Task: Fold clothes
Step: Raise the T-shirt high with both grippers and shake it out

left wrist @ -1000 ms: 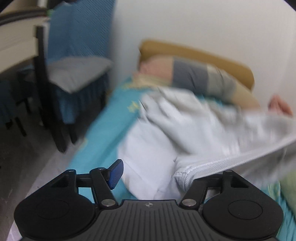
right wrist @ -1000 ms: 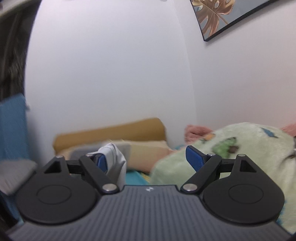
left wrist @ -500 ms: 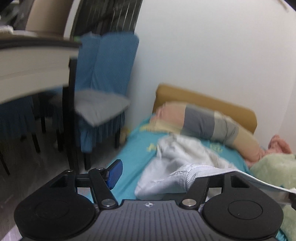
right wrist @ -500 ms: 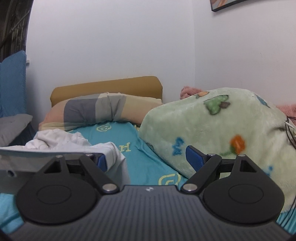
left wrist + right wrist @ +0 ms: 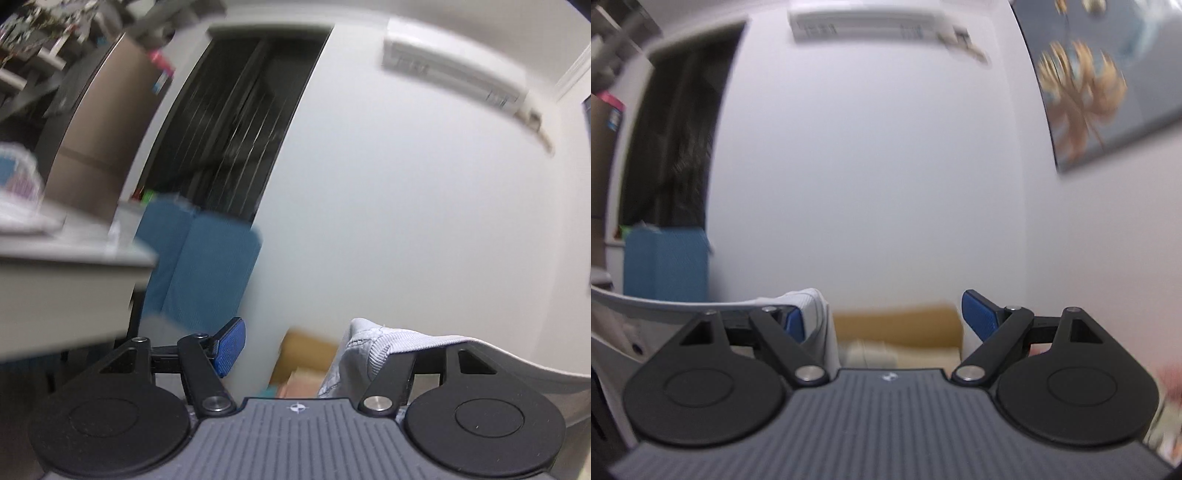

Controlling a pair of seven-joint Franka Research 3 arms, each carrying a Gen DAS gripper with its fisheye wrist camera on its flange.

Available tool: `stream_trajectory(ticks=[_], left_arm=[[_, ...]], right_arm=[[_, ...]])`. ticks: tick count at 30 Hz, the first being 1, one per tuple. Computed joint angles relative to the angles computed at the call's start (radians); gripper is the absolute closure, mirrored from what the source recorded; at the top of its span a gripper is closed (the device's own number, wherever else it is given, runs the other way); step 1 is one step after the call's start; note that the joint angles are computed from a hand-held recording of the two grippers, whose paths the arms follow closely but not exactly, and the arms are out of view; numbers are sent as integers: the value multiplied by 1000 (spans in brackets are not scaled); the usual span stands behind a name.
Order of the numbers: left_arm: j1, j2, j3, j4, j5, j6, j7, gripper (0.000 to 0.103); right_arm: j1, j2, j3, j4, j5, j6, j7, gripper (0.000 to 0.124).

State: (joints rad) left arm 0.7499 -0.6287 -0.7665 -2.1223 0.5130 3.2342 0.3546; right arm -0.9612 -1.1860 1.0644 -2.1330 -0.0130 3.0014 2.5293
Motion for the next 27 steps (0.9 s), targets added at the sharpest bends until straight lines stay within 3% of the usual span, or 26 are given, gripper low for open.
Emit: stream_trajectory(ticks=[4,9,13,16,19,22,27], left_arm=[[-158,101,138,191,42,-100,122,39],[-487,226,360,402,4,-209,314,39],[-662,259,472,484,-28,-255,434,37],[-690,253,491,475,-15,-241,454,34],[-630,238,461,394,37,-160,395,30],[-512,274,373,343,110,-90,310,29],[-370,515,186,463,350,-158,133,29]], right_arm=[[3,69,-99,126,-57,12,-123,38],[11,123,-198,262,-80,-1,-238,38],[24,152,-245,317,-77,-9,-289,38],[51,179,-256,315,-73,-18,-319,38],[76,204,-241,281,-80,-26,-343,38],[70,230,-201,248,-96,-42,-354,38],[-16,321,-70,242,-120,-81,-331,38]])
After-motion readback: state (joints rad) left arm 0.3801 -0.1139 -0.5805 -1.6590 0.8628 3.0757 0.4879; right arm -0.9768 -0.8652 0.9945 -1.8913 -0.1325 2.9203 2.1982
